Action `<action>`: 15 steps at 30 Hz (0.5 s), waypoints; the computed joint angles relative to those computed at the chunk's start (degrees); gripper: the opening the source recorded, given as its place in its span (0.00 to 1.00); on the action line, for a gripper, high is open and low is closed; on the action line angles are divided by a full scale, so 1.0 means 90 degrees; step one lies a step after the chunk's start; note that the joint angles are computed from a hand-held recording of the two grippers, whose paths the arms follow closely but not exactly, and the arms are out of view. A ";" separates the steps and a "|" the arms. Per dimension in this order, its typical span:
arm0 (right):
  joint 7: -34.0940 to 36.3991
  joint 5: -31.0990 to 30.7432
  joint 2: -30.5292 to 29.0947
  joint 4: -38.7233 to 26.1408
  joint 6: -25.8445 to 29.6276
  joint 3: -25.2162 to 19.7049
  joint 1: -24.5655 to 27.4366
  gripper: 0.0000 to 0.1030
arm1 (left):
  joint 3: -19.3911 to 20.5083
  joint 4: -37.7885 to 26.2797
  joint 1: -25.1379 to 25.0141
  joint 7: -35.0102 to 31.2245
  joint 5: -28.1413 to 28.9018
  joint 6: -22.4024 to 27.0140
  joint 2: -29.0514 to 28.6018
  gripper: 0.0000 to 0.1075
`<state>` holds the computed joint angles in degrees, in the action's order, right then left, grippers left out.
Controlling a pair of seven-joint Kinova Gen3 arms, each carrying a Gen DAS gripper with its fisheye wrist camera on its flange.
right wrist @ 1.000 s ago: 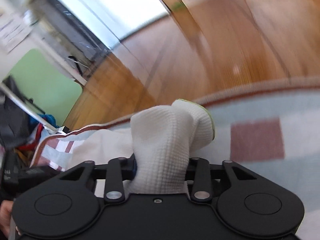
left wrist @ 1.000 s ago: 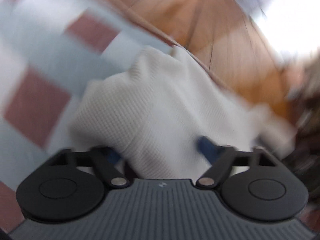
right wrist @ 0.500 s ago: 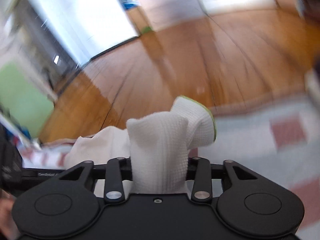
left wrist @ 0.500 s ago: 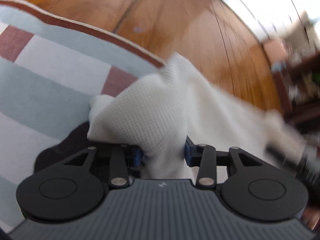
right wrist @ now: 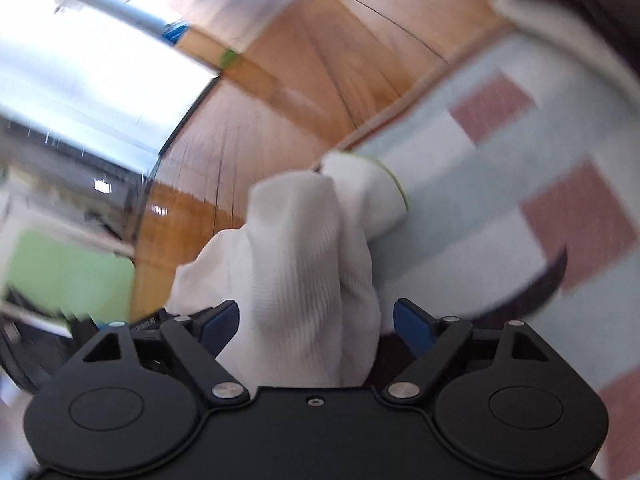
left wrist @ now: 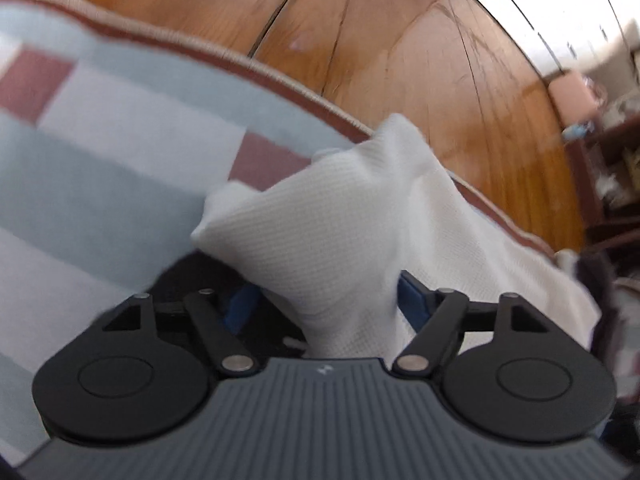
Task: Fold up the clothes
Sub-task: 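Grasp the bundle with the right gripper while the left gripper grasps its other end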
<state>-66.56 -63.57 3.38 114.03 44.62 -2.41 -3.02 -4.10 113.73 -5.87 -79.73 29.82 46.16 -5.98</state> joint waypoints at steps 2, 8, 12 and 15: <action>-0.0079 -0.0010 0.0091 -0.0028 -0.0014 -0.0036 -0.0041 0.85 | -0.0157 -0.0004 -0.0057 -0.0311 0.0278 0.0145 0.0041 0.69; -0.0359 0.0604 0.0379 -0.0509 -0.0148 -0.0240 -0.0277 0.85 | -0.0184 0.0068 -0.0148 -0.0664 0.0488 0.0157 0.0013 0.70; -0.0607 0.1037 0.0546 -0.0805 -0.0339 -0.0398 -0.0406 0.85 | -0.0007 -0.0075 -0.0062 -0.0809 0.0177 0.0200 0.0102 0.74; -0.0867 0.1567 0.0631 -0.0961 -0.0556 -0.0472 -0.0550 0.86 | 0.0171 -0.0190 0.0046 -0.0589 -0.0224 0.0152 0.0121 0.76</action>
